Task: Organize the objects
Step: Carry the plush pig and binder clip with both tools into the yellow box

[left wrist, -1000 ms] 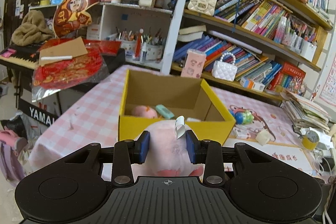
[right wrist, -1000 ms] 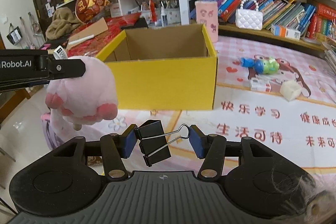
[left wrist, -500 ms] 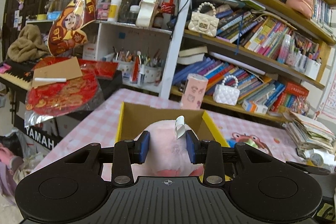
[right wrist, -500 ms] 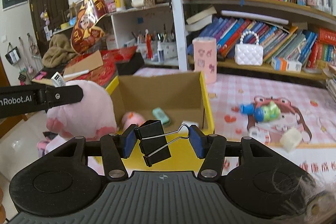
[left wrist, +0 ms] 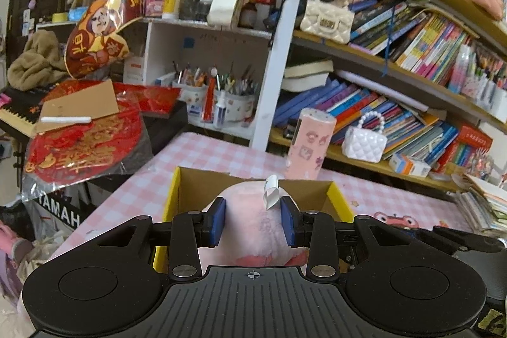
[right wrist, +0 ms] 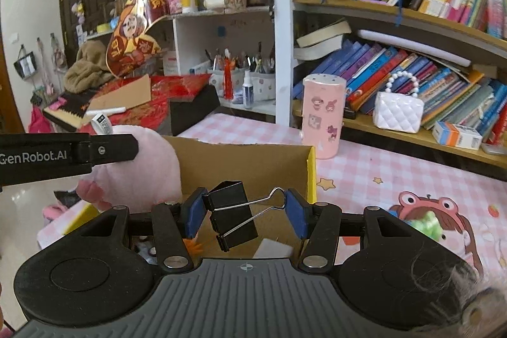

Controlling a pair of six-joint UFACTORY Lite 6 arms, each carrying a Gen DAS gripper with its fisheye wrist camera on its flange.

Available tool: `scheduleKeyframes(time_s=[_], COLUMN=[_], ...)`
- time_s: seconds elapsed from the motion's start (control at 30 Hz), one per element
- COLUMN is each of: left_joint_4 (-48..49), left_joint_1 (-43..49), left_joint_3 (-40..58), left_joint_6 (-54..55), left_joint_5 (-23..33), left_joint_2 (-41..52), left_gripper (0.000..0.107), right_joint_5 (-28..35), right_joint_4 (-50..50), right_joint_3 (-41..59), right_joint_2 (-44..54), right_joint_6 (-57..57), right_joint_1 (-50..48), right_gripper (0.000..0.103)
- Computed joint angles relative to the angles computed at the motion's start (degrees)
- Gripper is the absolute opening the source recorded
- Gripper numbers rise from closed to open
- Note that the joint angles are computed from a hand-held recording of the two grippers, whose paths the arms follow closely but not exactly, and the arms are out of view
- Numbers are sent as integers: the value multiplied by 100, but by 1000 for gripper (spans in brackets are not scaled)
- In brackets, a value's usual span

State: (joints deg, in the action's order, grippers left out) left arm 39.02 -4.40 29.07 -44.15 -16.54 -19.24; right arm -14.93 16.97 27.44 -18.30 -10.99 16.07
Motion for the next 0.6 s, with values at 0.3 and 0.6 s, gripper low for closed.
scheduleKeyframes(time_s=[0.3, 0.6], left_joint_4=[-1735, -3162], left_joint_1=[-301, -510], left_joint_3=[691, 1044], left_joint_6=[1592, 3088], left_joint_5=[170, 142], left_joint_2=[1333, 1927], left_gripper=[35, 37], right_joint_5=[-190, -11], right_joint_4=[-2554, -3739], right_joint_3=[873, 1472], right_joint_2=[1566, 2384], right_joint_6=[1642, 2109], right_joint_1=[-424, -507], right_gripper=[50, 51])
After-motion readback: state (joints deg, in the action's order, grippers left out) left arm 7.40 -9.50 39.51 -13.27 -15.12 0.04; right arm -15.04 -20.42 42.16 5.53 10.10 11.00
